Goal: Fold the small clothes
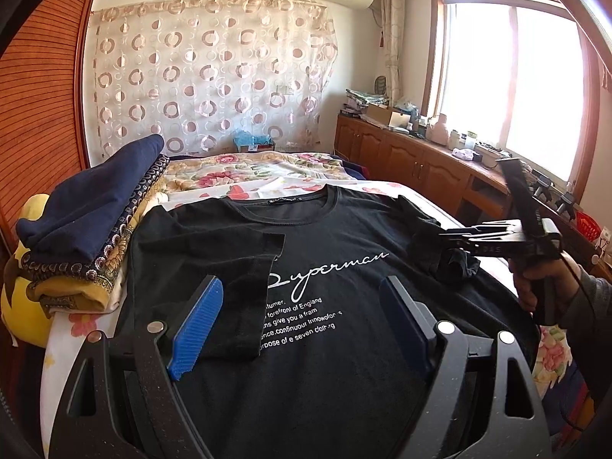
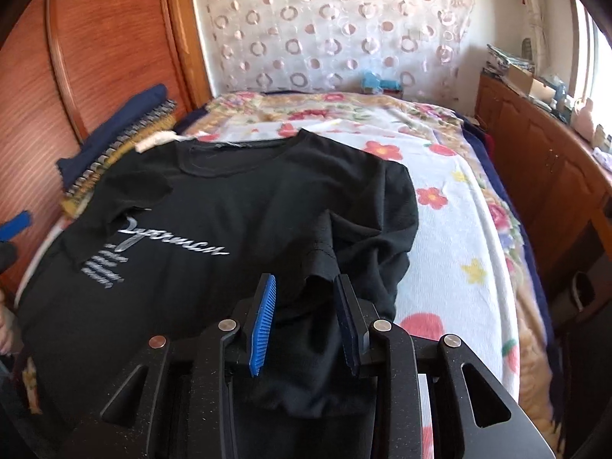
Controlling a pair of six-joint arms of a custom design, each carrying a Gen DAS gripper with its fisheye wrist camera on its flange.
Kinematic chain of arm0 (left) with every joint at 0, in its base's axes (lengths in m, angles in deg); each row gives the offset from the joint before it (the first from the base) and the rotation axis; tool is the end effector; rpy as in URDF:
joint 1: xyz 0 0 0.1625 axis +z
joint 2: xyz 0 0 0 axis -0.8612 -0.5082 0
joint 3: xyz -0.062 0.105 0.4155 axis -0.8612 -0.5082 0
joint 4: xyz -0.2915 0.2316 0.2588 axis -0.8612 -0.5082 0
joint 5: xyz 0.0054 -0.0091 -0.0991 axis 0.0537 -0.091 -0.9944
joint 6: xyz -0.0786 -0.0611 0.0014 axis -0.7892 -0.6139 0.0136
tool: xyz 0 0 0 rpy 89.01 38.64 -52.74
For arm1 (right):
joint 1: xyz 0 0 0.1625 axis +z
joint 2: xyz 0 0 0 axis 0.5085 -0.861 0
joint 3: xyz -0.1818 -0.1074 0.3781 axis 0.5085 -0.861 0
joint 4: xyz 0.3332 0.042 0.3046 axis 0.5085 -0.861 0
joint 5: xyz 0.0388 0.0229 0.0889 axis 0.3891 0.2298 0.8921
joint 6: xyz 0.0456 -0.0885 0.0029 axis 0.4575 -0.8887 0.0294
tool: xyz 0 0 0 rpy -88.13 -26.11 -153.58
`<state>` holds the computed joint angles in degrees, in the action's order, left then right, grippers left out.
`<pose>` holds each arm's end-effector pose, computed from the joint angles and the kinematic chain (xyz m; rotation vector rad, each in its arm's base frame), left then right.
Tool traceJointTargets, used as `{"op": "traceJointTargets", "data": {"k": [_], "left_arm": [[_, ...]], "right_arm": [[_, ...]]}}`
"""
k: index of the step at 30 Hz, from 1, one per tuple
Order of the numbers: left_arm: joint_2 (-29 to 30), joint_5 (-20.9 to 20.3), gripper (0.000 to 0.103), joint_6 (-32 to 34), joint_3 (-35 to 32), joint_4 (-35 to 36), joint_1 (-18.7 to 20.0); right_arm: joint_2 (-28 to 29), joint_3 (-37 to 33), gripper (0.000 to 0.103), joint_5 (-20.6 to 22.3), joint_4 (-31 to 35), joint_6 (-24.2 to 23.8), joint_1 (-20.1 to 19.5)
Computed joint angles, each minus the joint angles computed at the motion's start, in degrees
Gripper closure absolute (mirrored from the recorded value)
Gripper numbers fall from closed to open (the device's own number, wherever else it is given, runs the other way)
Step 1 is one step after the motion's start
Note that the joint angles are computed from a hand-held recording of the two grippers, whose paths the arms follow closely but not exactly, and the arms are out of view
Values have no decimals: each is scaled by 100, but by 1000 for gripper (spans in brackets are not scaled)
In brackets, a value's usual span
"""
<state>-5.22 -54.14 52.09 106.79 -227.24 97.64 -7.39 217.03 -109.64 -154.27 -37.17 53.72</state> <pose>-0.2005 -0.3878 0.1680 1.1893 2.4618 -0.9290 0.0530 -0.4133 0.1914 0.3208 -2.1810 1.0514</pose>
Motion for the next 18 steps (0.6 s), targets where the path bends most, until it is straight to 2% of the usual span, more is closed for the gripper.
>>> {"op": "traceJointTargets", "data": {"k": [2,3,4,6,7,12,18], "left_arm": [[-1,-6,18,-4,3,-1,16],[-13,-5,18,-12,12,5,15],[-21,-4,18,-19,17,13,19],[-35,-10,18,-22,29,8,24],[-28,-14,18,-19,28,2,27],[-28,-16,18,-37,18,30,29],[-48,-37,18,-59,40,73,58]], "right_arm": [[10,-138,71,-205,148,0,56],[29,-192,75,-246,192,-28,72],[-1,-231,90,-263,317,-46,87],[-139,-217,98,-107,544,-20,91],[-332,-140,100,126,754,47,78],[-405,-240,100,301,878,-149,387],[-50,-833,100,-177,1181,-284,974]]}}
